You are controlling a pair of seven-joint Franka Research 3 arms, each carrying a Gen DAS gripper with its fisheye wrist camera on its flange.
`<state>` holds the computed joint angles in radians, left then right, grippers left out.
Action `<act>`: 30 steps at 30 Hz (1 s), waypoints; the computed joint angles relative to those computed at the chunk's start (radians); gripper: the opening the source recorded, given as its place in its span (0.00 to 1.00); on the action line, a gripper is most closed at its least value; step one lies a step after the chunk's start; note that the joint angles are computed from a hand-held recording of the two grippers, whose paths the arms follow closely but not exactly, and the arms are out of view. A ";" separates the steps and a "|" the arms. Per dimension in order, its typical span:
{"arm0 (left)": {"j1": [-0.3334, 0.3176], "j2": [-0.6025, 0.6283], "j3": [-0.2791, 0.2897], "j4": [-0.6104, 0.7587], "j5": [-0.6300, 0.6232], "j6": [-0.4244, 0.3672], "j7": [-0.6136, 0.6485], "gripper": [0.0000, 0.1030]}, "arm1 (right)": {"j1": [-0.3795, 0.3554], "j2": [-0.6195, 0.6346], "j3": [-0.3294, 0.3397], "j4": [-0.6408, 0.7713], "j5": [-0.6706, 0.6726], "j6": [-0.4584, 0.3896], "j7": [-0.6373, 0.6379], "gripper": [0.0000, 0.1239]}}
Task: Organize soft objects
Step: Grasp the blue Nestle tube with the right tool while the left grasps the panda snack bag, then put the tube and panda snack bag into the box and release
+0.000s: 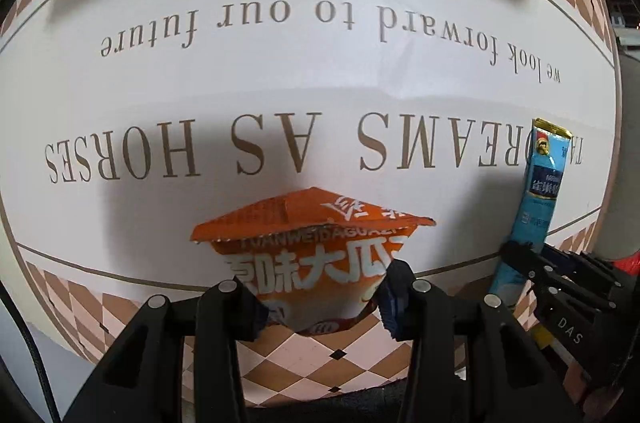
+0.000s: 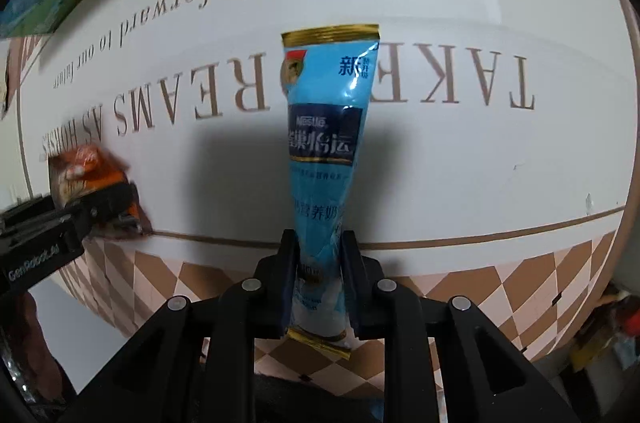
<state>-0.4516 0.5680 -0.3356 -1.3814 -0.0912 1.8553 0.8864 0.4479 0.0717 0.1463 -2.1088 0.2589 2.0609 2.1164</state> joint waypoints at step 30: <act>-0.101 -0.087 0.025 0.243 0.163 -0.088 -0.011 0.30 | -0.032 -0.092 -0.015 0.209 -0.116 -0.105 -0.009 0.12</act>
